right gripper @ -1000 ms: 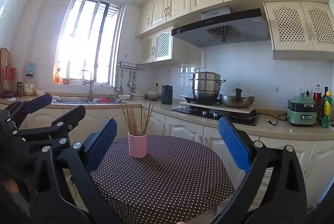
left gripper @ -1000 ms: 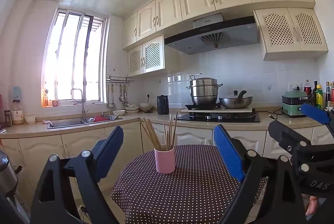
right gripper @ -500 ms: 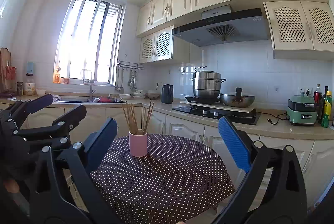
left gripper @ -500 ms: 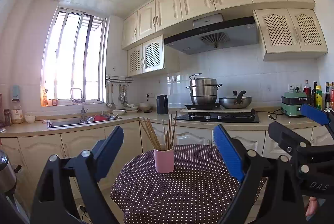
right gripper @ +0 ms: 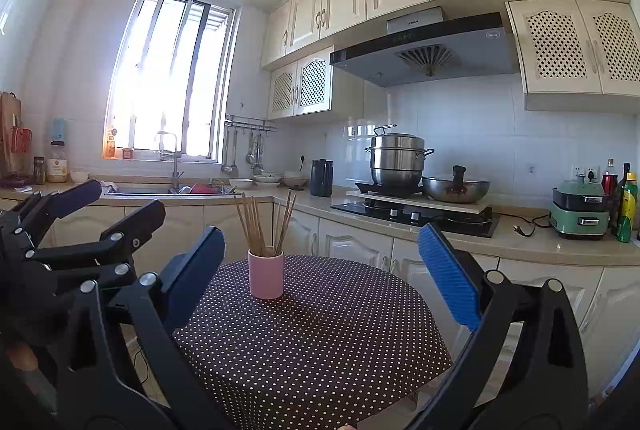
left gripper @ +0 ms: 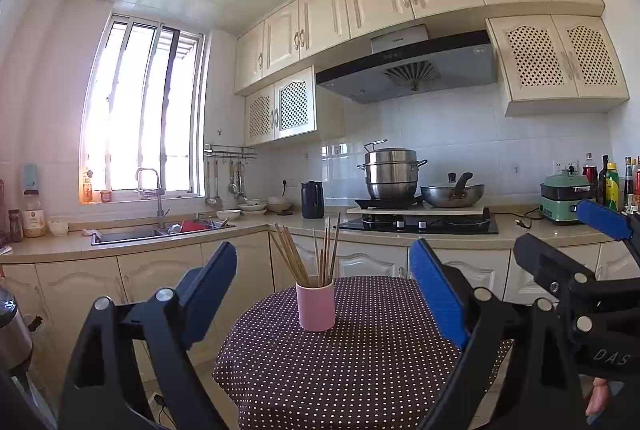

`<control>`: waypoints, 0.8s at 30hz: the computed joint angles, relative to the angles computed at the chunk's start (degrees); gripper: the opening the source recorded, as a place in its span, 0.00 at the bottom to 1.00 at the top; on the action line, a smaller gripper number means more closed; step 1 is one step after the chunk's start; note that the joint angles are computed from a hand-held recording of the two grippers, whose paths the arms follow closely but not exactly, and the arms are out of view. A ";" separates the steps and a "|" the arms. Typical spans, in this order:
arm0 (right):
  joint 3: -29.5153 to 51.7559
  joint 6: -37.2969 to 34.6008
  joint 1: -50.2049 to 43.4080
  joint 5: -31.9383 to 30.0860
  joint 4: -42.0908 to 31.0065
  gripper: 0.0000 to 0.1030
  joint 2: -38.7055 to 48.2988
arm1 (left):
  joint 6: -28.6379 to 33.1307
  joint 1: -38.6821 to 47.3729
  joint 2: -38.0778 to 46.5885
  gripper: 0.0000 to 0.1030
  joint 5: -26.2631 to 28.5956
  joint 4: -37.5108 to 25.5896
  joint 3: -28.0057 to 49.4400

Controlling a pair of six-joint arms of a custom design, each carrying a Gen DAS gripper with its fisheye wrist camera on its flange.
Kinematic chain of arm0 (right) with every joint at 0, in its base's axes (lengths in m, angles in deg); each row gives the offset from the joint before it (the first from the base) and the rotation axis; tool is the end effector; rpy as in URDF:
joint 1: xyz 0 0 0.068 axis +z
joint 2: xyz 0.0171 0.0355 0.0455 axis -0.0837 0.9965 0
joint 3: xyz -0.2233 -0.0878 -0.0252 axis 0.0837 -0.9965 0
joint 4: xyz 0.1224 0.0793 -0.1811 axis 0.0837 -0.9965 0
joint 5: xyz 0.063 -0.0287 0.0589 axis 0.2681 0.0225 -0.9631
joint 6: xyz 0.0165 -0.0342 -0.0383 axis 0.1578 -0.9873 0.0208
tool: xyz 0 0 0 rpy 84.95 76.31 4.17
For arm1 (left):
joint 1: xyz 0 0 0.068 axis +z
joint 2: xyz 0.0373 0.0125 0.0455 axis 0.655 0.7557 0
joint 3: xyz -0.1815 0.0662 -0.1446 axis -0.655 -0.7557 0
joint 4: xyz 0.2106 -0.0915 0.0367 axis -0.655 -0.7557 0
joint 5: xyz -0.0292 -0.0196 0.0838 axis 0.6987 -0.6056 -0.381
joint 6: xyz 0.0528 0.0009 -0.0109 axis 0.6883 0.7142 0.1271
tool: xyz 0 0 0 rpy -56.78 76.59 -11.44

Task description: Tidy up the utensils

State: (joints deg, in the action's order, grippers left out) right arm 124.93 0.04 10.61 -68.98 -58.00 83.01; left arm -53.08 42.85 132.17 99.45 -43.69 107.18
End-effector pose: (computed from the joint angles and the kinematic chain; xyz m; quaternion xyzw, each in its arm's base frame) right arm 0.2840 0.0678 0.2888 -0.0053 0.7099 -0.0196 0.7040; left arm 0.3562 0.0013 0.2830 0.1125 0.7045 -0.0774 0.6965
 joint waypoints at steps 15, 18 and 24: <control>0.93 0.63 -0.73 -1.06 -0.88 0.93 0.68 | 0.32 -0.24 0.06 0.84 -0.55 -0.35 0.33; 1.11 0.64 -0.80 -1.15 -1.05 0.93 0.72 | 0.47 -0.28 0.18 0.84 -0.66 -0.41 0.49; 1.13 0.68 -0.96 -1.31 -1.17 0.93 0.67 | 0.52 -0.33 0.31 0.84 -0.68 -0.48 0.67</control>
